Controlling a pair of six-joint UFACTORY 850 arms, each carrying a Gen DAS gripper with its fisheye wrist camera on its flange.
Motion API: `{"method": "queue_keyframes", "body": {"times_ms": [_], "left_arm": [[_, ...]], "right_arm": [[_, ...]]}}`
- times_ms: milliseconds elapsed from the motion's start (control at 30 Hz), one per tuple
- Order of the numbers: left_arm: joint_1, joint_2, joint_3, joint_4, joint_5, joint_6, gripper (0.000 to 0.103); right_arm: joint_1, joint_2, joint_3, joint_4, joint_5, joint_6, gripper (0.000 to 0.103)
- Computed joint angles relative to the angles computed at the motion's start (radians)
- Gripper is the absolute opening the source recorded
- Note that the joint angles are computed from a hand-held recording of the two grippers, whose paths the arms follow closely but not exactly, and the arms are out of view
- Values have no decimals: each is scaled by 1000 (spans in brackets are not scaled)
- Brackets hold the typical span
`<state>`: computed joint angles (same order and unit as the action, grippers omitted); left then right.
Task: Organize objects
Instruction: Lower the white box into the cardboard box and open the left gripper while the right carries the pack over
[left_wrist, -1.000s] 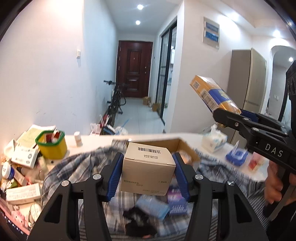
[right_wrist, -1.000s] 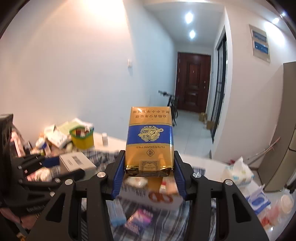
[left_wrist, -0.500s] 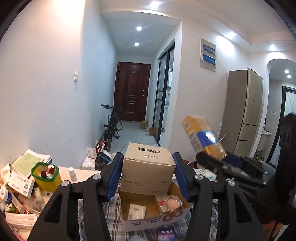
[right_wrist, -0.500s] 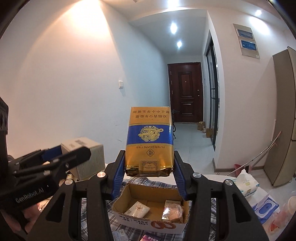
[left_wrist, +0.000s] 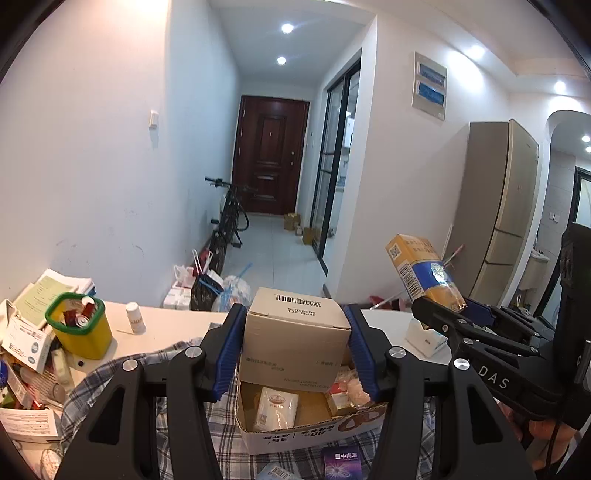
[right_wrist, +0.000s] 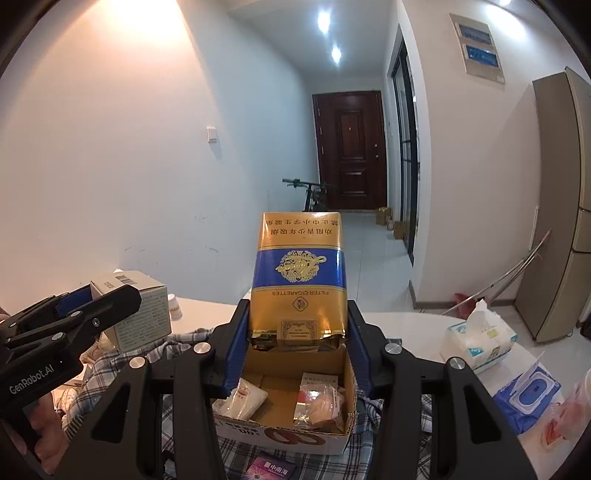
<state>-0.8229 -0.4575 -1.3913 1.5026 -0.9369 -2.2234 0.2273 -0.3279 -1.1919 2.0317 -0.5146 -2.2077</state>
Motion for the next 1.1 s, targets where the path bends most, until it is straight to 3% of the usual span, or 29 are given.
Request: {"method": "queue_keyframes", "body": {"times_ms": [600, 1100], "left_arm": [[136, -94, -22, -168, 241, 67, 56], [156, -124, -39, -236, 286, 120, 56]], "right_arm": [[29, -147, -134, -301, 118, 312, 47], [43, -198, -179, -464, 148, 458, 47]]}}
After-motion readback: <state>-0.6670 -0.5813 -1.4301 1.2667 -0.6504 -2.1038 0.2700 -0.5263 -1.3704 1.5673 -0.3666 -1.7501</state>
